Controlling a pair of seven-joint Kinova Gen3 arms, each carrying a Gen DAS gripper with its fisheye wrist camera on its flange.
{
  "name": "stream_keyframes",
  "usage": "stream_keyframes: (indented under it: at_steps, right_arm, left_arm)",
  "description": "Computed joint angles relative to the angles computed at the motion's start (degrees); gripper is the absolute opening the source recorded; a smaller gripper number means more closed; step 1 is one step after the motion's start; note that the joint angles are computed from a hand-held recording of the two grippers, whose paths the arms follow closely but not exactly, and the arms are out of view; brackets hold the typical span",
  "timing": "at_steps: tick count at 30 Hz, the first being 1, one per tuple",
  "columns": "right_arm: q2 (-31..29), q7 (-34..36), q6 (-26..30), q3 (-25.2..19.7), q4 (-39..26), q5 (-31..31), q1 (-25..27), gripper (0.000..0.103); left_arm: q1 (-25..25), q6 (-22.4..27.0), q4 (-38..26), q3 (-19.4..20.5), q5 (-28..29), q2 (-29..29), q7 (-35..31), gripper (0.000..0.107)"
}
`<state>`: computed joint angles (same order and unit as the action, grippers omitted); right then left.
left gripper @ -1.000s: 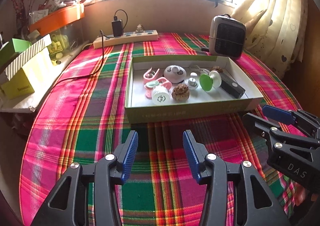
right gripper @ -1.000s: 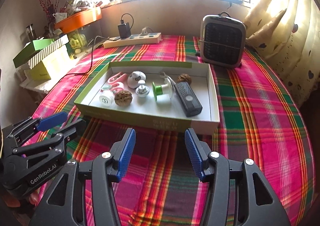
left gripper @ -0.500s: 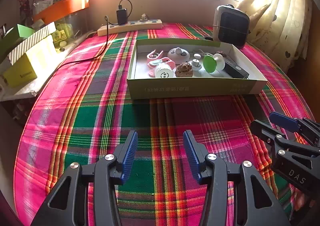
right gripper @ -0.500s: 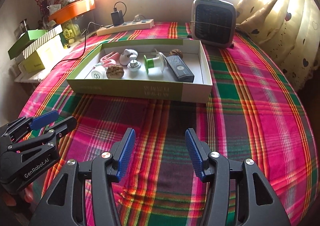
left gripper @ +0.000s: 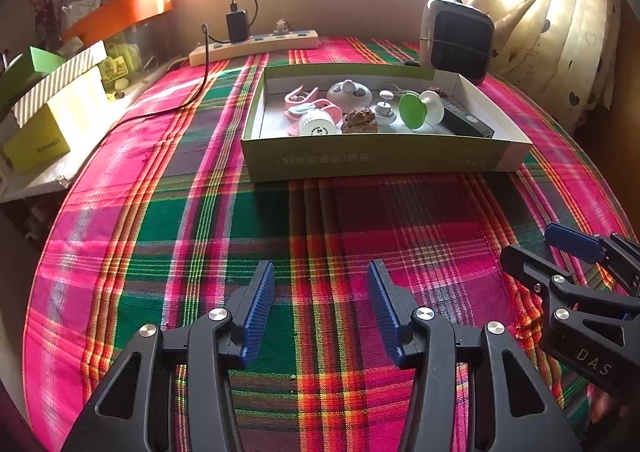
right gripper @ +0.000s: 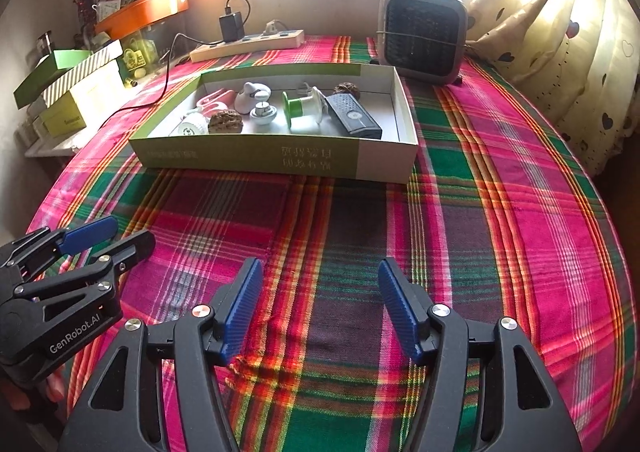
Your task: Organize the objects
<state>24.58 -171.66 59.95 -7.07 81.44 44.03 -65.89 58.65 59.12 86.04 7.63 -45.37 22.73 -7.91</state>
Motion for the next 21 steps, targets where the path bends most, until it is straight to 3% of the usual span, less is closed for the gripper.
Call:
stream_keyframes:
  at_steps: [21]
  right_arm:
    - [0.3, 0.7, 2.6, -0.1, -0.6, -1.3, -0.2, 0.069]
  left_arm:
    - [0.5, 0.9, -0.9, -0.2, 0.2, 0.6, 0.8, 0.053]
